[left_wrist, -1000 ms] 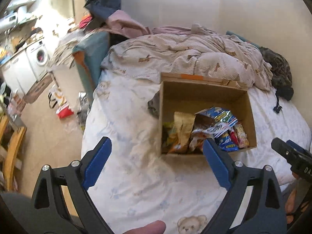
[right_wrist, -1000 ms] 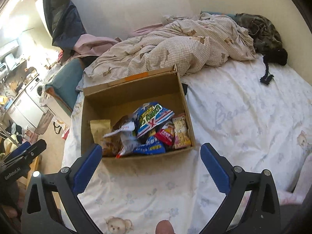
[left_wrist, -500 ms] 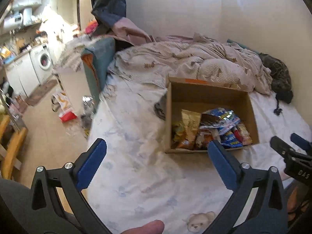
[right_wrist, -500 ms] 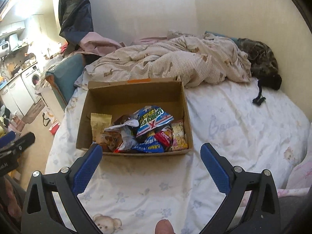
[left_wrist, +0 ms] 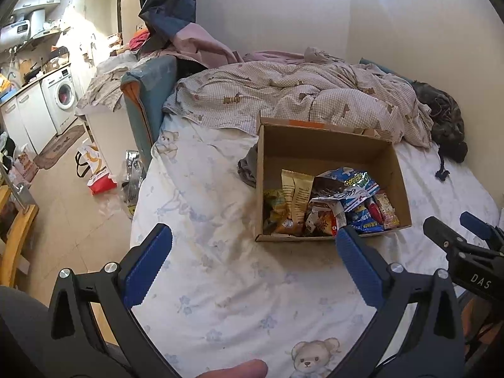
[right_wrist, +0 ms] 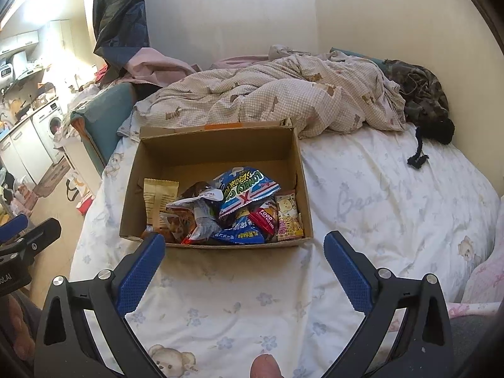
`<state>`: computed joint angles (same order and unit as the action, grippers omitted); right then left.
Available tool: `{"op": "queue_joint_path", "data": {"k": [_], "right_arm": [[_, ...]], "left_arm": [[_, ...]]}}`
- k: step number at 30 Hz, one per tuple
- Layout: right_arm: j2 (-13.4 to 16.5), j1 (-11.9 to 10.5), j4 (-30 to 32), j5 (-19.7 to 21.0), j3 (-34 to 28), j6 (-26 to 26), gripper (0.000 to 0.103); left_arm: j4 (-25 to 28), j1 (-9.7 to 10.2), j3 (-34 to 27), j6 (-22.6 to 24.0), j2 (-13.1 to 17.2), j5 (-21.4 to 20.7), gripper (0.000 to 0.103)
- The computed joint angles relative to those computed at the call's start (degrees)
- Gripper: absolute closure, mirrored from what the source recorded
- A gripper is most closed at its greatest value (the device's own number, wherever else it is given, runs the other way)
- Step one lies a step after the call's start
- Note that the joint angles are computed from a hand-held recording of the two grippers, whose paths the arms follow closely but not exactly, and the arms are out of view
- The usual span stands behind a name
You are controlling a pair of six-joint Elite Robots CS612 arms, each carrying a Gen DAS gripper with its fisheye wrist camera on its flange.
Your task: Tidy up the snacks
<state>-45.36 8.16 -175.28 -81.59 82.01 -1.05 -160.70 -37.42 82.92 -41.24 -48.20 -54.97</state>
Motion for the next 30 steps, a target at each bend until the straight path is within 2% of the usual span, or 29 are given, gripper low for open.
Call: {"op": "queue_joint_path", "data": {"k": [30], "right_arm": [[-0.1,-0.3,0.1,0.5,0.3,0.5,0.000]], "left_arm": [[1.8,0.58,0.1,-2.5,-0.1,-2.3,0.000]]}}
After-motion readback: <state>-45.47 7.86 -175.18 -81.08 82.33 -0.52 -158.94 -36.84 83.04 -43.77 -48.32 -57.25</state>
